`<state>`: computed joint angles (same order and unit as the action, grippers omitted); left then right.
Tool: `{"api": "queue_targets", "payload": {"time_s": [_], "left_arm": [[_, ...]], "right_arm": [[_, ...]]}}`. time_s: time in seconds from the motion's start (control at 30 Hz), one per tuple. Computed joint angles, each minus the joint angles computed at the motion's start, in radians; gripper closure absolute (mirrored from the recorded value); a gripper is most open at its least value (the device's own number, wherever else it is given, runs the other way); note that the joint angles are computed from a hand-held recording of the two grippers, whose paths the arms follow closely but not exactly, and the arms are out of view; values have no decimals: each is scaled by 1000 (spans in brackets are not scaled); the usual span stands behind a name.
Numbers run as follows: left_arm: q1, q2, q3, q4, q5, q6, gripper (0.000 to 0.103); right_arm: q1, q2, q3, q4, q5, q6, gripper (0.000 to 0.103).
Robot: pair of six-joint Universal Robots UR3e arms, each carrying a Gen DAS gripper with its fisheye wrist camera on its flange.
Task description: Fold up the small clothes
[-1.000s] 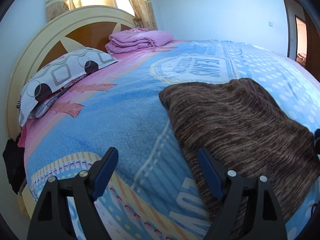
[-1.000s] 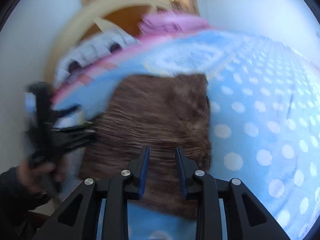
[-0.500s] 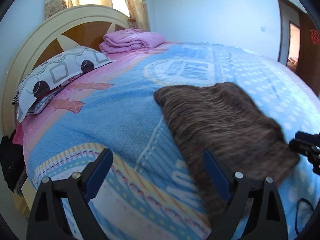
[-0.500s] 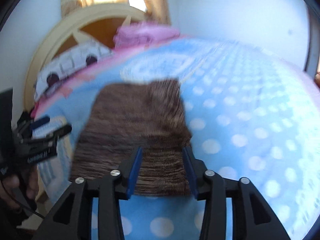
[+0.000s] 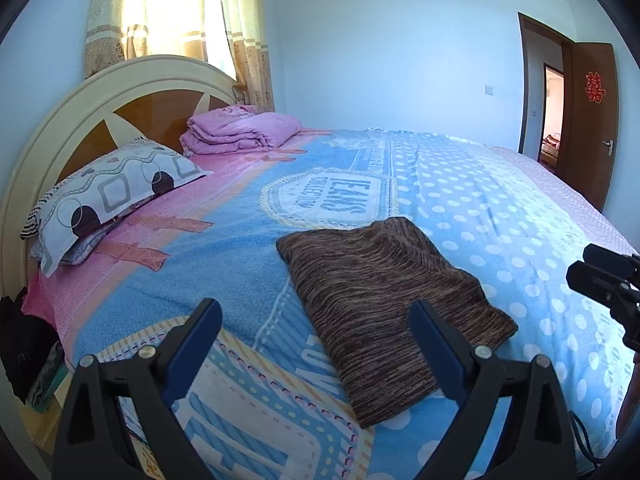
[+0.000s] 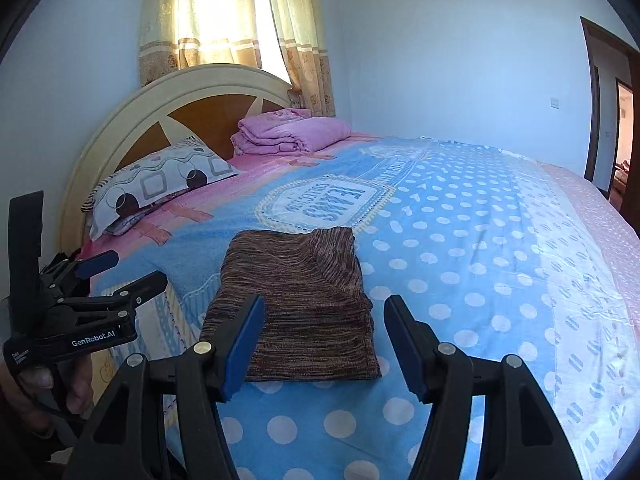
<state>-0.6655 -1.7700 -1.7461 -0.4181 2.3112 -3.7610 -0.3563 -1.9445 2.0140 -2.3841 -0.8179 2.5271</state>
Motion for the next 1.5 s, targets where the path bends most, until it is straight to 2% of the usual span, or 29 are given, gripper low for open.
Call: {"api": "queue_targets", "payload": {"time_s": [1.4, 1.5], "left_arm": [[-19, -14, 22, -32, 13, -4, 5], [-10, -8, 16, -34, -3, -1, 2]], "right_arm": [[-42, -111, 50, 114, 71, -69, 39], [-58, -122, 54, 116, 90, -65, 39]]}}
